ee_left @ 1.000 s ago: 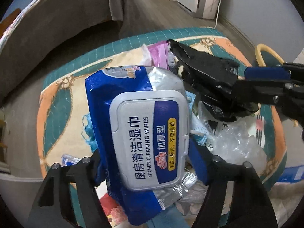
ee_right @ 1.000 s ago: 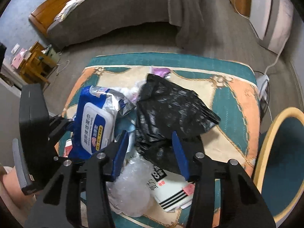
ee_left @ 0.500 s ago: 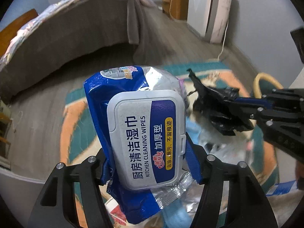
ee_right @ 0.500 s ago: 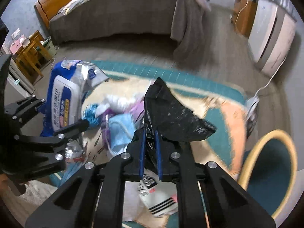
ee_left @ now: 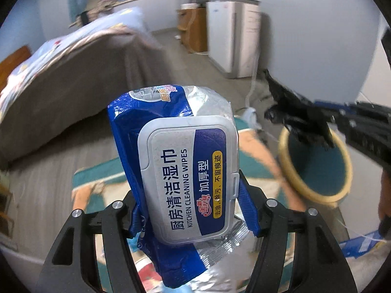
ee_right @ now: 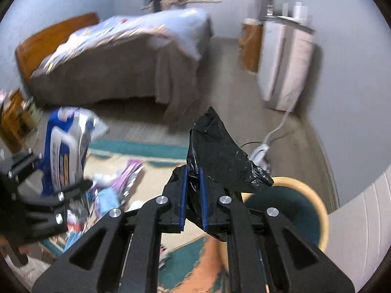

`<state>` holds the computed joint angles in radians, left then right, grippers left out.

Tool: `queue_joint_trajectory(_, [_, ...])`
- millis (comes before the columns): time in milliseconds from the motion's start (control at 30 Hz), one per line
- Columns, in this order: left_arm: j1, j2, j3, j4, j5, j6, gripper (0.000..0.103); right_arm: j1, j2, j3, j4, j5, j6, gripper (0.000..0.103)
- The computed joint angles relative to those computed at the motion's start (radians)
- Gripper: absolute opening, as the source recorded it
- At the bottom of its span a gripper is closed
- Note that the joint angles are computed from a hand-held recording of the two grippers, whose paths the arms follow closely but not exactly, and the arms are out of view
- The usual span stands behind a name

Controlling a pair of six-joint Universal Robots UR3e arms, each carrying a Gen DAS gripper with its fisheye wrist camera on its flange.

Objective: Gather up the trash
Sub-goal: 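Carry the black bag into the bin and open the right tool while the left tool holds the wipes pack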

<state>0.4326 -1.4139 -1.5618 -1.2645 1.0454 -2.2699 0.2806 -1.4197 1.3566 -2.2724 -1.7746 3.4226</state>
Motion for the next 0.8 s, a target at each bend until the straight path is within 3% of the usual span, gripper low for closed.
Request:
queue_joint_trajectory(233, [-0.254,-0.083,0.099,-0.036,0.042,-0.081,0.066,-0.178,-0.194,0.231,-0.044,0.059,0.016,0.009])
queue_joint_trajectory(433, [-0.467,-0.191,0.095,0.036,0.089,-0.157,0.066,-0.45,-0.42,0.508,-0.063,0.229,0.001,0.009])
queue_joint_trajectory(533, [-0.559,-0.252,0.08,0.093,0.117,-0.18,0.066,-0.55,-0.498,0.602,-0.034,0.259,-0.009,0.009])
queue_joint_trajectory(700, [-0.636,-0.351,0.115,0.138,0.141,-0.211,0.068,-0.632,-0.543,0.644,0.001,0.292,-0.036,0.009])
queue_joint_trajectory(800, [-0.65,-0.389,0.138,0.164,0.143,-0.222,0.076,-0.646,-0.512,0.626,0.0,0.295,-0.046,0.009])
